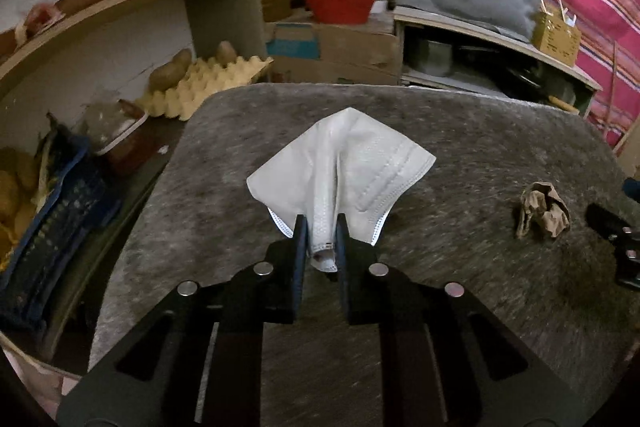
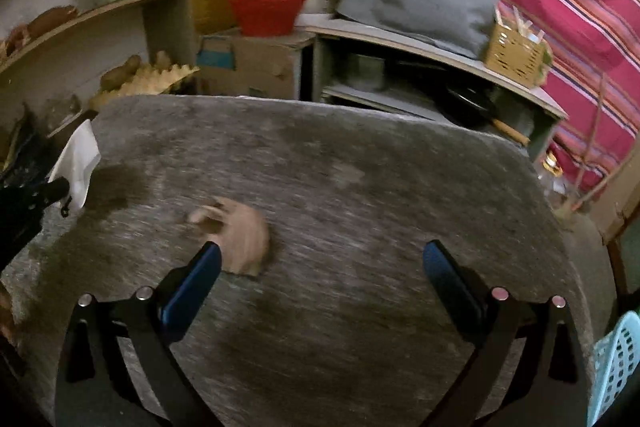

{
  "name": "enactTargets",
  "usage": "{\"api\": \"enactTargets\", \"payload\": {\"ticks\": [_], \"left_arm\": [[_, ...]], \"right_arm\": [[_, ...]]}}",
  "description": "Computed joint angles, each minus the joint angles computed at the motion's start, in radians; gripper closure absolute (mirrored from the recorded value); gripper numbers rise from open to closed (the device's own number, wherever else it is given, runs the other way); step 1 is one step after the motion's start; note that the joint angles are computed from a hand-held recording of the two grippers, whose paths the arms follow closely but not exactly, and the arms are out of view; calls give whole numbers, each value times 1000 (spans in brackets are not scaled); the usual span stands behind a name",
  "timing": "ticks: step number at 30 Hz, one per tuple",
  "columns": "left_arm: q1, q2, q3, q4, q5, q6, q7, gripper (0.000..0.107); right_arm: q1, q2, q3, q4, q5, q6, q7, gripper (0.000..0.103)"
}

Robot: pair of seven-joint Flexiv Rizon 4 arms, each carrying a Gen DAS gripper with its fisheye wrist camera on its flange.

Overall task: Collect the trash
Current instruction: 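Grasp the tan crumpled paper with the right tool while the left tool holds the mask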

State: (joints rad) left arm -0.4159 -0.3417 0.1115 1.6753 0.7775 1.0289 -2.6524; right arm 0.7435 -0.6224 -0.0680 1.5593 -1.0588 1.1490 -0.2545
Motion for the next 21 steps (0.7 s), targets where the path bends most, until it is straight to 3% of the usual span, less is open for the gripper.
{"api": "enactTargets", "payload": {"ticks": [10,11,13,15,21], "left_arm": [[25,69,-9,80,-3,-12,-32,94],[26,76,-11,80,3,-20,-39,94],[32,88,-19,88,7,-23,-49,94],[38,100,-26,92,14,-32,-57,94],[45,125,-53,91,46,-53,-81,94]], "right_arm": [[30,-133,54,-181,223,-126,-229,6],[31,-142,59,-195,242,-130,-251,10],[23,-163,83,-228,293,-132,-323,38],[29,-173,88,-244,329,-135,-371,50],[65,-116,23,-158,305,-71,-338,53]]}}
